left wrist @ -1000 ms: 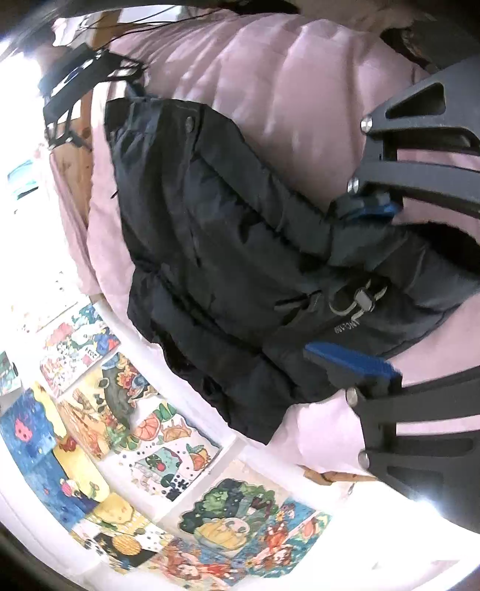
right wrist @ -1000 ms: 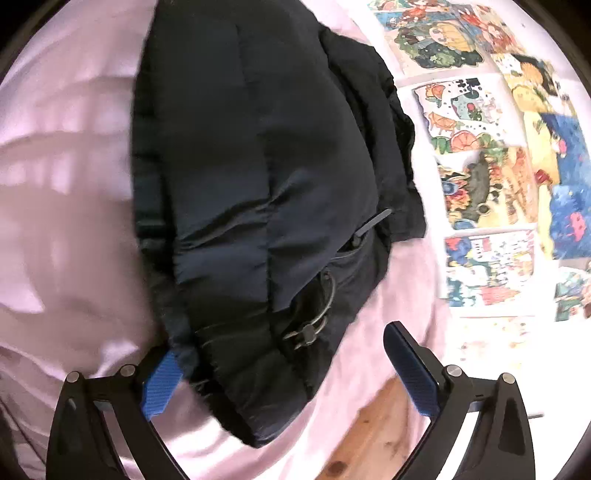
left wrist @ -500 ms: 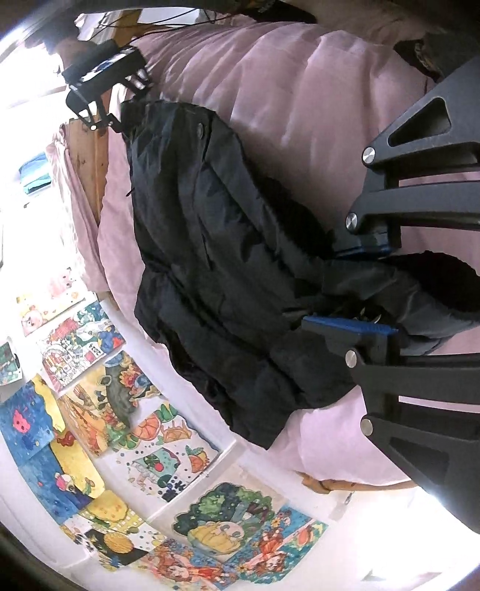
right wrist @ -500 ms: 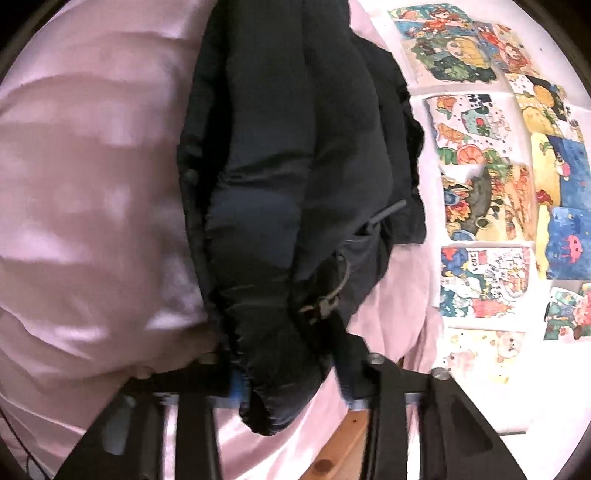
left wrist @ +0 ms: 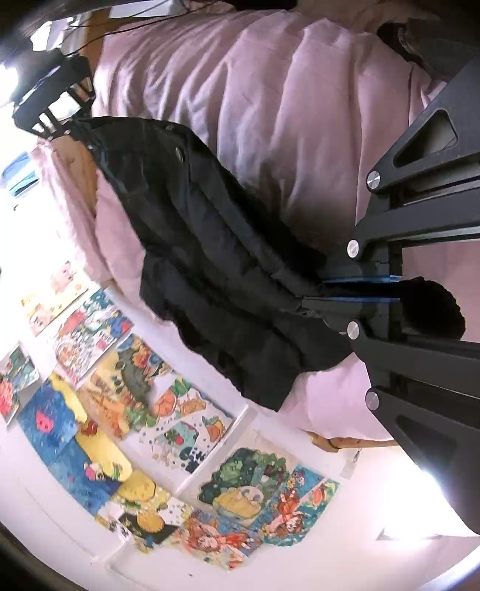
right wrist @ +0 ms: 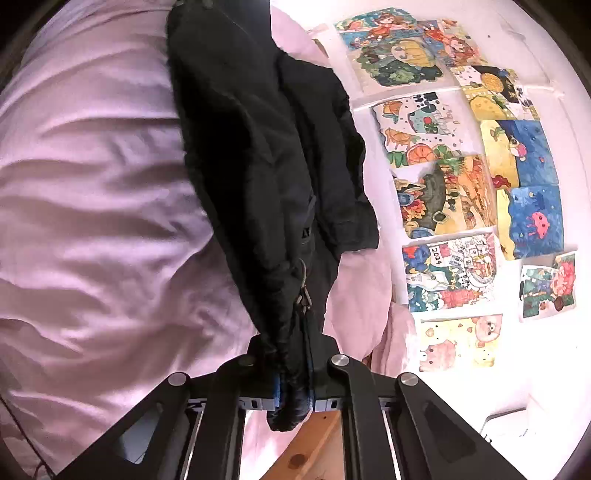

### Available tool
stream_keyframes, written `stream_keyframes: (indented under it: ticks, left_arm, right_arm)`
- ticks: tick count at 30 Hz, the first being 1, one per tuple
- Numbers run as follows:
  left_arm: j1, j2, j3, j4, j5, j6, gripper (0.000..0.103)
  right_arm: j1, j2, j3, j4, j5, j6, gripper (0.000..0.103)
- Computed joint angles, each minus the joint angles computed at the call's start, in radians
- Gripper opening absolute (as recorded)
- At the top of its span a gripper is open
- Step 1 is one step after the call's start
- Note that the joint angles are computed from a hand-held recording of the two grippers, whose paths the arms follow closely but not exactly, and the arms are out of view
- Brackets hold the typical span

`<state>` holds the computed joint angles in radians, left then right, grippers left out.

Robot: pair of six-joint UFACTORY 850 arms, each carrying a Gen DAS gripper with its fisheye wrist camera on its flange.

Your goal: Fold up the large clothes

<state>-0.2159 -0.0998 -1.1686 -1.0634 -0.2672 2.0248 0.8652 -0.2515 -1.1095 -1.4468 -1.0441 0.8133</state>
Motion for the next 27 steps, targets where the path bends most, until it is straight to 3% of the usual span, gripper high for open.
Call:
stream_keyframes:
  ticks: [7, 15, 21, 27]
  left_arm:
    - [0.026, 0.079, 0.040, 0.087, -0.040, -0.055, 0.004]
    - [0.049, 0.132, 0.041, 0.070, -0.108, -0.121, 0.004]
    - [0.021, 0.075, -0.045, 0.029, -0.071, -0.208, 0.004]
    - [-0.023, 0.015, -0.148, -0.011, 0.020, -0.250, 0.004]
  right_arm:
    - [0.047, 0.075, 0.017, 0.049, -0.005, 0.029, 0.009]
    - [0.100, 0.141, 0.027, 0.125, -0.016, 0.046, 0.008]
    - [0.068, 0.140, -0.009, 0.083, -0.006, 0.127, 0.008]
    - [0.002, 0.115, -0.080, 0.012, -0.001, 0.193, 0.008]
